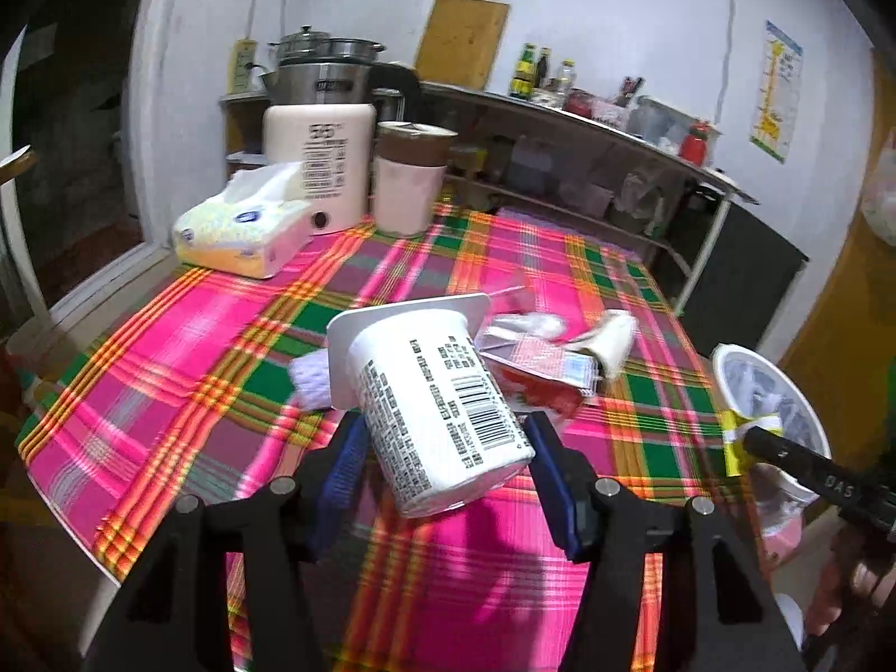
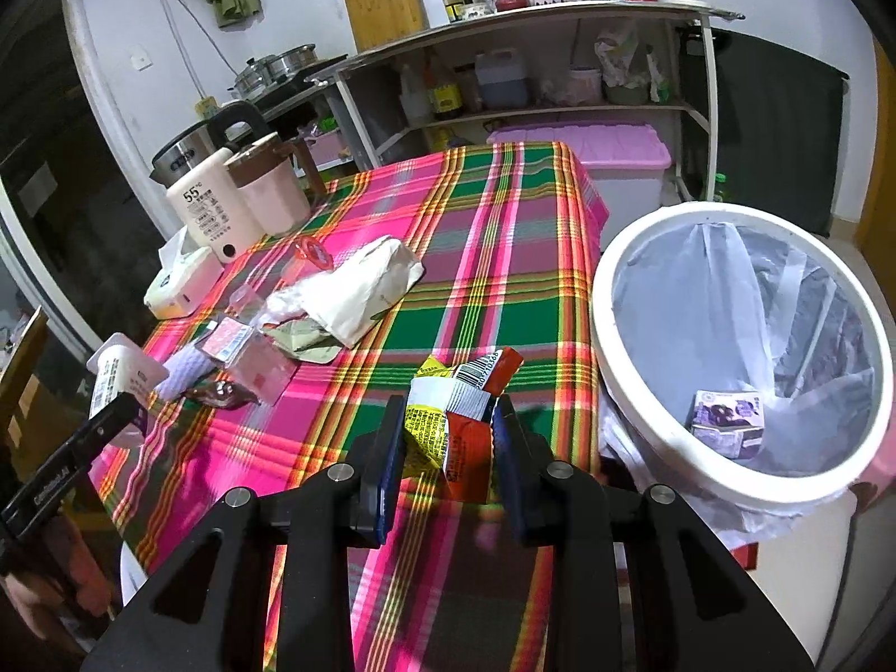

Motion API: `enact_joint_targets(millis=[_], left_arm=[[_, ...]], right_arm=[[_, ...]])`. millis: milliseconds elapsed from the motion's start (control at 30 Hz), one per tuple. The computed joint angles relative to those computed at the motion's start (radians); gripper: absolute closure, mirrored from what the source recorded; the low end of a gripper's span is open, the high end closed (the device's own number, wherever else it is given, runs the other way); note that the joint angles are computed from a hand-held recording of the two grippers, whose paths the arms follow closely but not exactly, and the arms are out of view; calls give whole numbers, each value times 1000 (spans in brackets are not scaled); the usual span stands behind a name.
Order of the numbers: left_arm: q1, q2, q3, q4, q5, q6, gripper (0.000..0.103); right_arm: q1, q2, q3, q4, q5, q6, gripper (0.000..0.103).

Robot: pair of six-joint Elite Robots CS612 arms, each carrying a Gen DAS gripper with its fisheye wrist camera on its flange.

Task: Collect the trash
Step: 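Grasp the white yogurt cup with the left tool, then carry yogurt cup and chip bag over the bin and release both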

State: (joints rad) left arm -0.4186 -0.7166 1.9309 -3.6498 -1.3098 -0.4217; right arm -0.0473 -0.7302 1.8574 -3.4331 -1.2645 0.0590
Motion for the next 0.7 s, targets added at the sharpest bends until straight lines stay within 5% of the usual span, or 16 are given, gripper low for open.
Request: enact_joint_targets(millis=[700], left_arm=[[-59,31,-142,84,-282,199,43]], right_arm=[[-78,-37,80,-90,-68,63,72]])
